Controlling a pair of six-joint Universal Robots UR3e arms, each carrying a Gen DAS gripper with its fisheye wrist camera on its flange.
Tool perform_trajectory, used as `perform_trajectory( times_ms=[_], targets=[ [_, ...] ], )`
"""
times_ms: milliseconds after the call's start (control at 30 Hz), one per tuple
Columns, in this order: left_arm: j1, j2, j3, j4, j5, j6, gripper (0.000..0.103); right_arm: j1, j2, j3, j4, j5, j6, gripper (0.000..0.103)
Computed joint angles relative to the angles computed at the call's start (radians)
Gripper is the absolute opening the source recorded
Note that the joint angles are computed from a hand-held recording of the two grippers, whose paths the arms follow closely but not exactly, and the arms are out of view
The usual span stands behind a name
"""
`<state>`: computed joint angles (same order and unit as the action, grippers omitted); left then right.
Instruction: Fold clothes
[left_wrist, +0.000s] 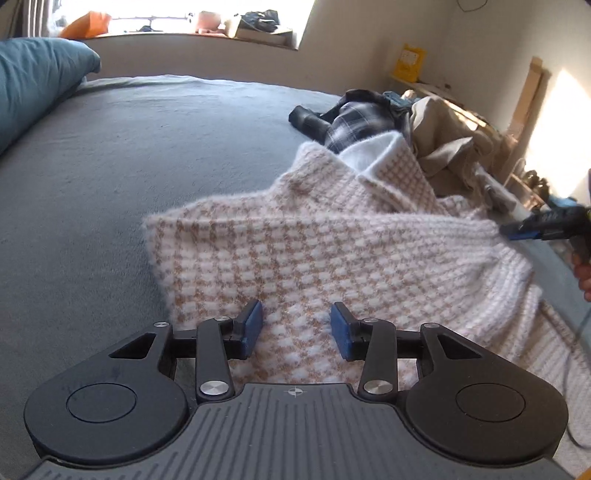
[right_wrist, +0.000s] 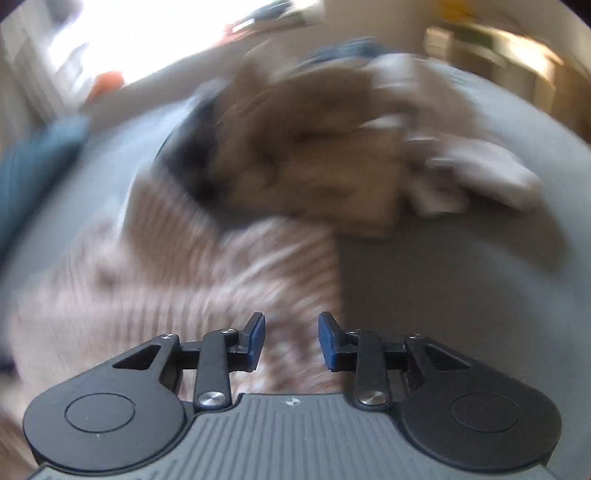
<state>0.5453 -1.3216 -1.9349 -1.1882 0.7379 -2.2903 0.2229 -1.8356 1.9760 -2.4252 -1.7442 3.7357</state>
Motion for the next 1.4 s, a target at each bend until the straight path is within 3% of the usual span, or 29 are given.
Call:
perform_trajectory(
  times_ms=[133,233,433,567,667,767,900,1033,1100,1200,1267,1400],
  targets=[
    [-0.011,-0.108,0.154,-0.148,-0.010,0.084,0.041,-0.131,-0.242,-0.056,0.331,0.053,0.073,0.034],
    [-0.042,-0.188,0.259,-0.239,0.009,0.151,0.041,-0.130,-0.280,-0.227,0.618,0.004,0.103,0.035],
    [-0.072,-0.332,0.494,-0.462,0.064,0.253,0.041,-0.099,-0.077,-0.729,1.075,-0.013,0.175,0.036],
    [-0.080,-0.415,0.619,-0.584,0.092,0.340,0.041,0.011,0.151,-1.023,1.277,0.003,0.110,0.034],
    [-0.074,-0.456,0.668,-0.646,0.080,0.372,0.041,0.159,0.189,-0.988,1.123,0.020,0.057,0.032],
    [-0.055,-0.498,0.721,-0.724,0.055,0.401,0.041,0.269,0.181,-0.764,0.786,0.053,0.038,0.032],
    [-0.028,-0.444,0.664,-0.660,0.018,0.385,0.041,0.340,0.264,-0.534,0.379,0.102,-0.060,0.030],
    [0.011,-0.373,0.578,-0.582,0.001,0.323,0.041,0.399,0.327,-0.430,0.257,0.008,-0.109,0.029],
    [0.018,-0.339,0.522,-0.514,0.017,0.288,0.041,0.412,0.351,-0.376,0.263,-0.032,-0.116,0.028],
    [0.036,-0.288,0.472,-0.435,0.043,0.282,0.041,0.388,0.287,-0.255,0.185,-0.002,-0.111,0.028],
    [0.048,-0.249,0.460,-0.380,0.079,0.299,0.041,0.413,0.329,-0.371,0.274,-0.037,-0.113,0.027],
    [0.115,-0.141,0.377,-0.097,0.081,0.305,0.041,0.470,0.466,-0.576,0.187,-0.031,-0.218,0.027]
  ],
)
